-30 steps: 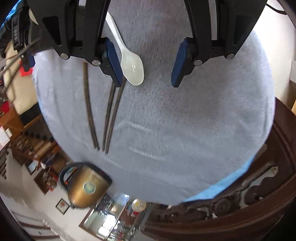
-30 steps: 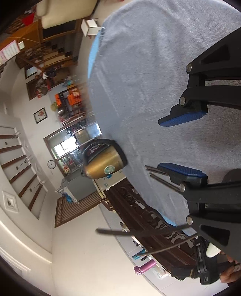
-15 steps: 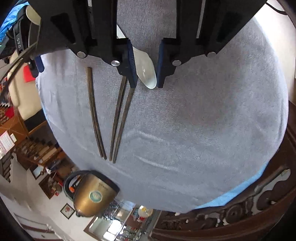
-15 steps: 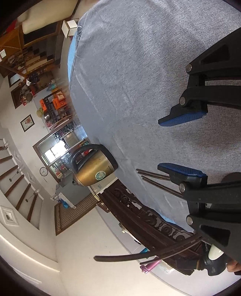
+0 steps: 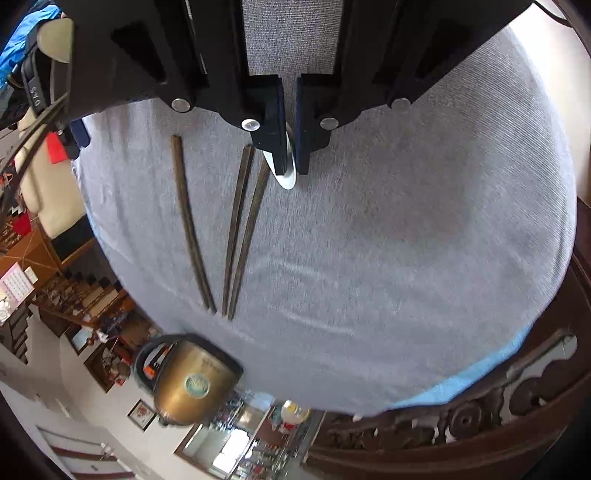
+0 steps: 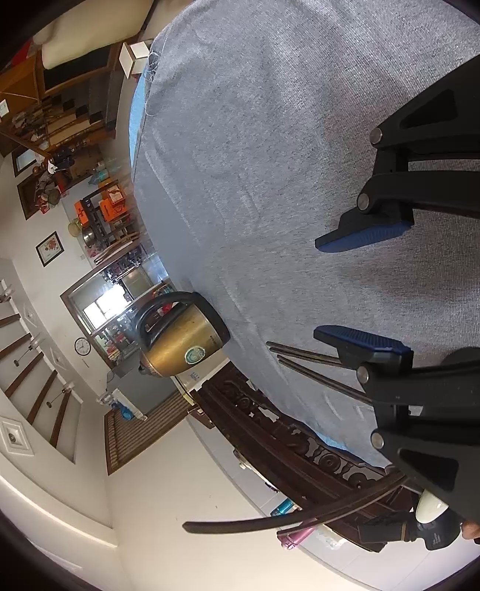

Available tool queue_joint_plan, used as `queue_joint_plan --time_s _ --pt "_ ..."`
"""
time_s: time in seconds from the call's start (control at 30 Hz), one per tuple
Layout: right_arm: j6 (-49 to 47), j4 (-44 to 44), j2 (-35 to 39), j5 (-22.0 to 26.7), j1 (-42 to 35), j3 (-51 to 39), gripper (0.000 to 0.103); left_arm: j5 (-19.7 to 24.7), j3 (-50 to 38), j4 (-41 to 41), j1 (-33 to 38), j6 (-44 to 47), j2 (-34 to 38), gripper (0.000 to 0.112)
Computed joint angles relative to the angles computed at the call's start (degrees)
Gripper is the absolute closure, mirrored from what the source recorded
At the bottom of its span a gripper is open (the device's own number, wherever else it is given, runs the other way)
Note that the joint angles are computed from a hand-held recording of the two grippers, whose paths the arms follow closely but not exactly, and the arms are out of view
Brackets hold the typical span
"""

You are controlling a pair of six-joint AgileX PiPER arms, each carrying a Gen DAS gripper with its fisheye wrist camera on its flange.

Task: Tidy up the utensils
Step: 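Grasp another white spoon on the cloth with the left tool, then lower the spoon into the black holder and open the left tool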

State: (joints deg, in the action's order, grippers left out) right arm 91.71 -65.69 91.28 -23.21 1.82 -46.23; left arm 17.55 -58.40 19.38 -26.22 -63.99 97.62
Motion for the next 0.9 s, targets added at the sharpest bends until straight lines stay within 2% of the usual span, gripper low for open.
queue_joint_plan --time_s 0.07,0.23,0.43,0.53,0.6,0.7,0.8,0.9 --pt "0.26 -0.17 0.06 0.27 0.23 -0.15 0.059 0.86 0.17 3.59 -0.12 -3.64 -1.58 0.109" --pt "0.10 0.31 0.26 0.71 0.67 -0.31 0.059 6.26 0.36 19.49 -3.53 -18.21 -9.47 0.109" --pt "-0.48 1.22 0.40 0.87 0.84 -0.21 0.059 15.83 -2.21 34.90 -12.27 -29.97 -17.26 0.109" --pt "-0.58 1.37 0.47 0.95 0.95 -0.28 0.059 22.44 -3.96 46.93 -19.06 -39.44 -18.67 0.109" --pt "-0.57 1.39 0.53 0.97 0.97 -0.31 0.059 29.57 -6.68 54.66 -24.66 -43.38 -16.56 0.109" --pt "-0.25 0.95 0.43 0.93 0.85 -0.22 0.059 36.92 -10.49 61.84 -30.64 -45.78 -11.14 0.109" --pt "-0.35 1.09 0.46 0.86 0.87 -0.23 0.059 41.89 -15.44 65.45 -33.78 -42.82 -3.50 0.109" --pt "-0.73 1.35 0.48 0.59 0.81 -0.14 0.059 43.51 -18.96 65.48 -35.01 -38.99 1.30 0.109"
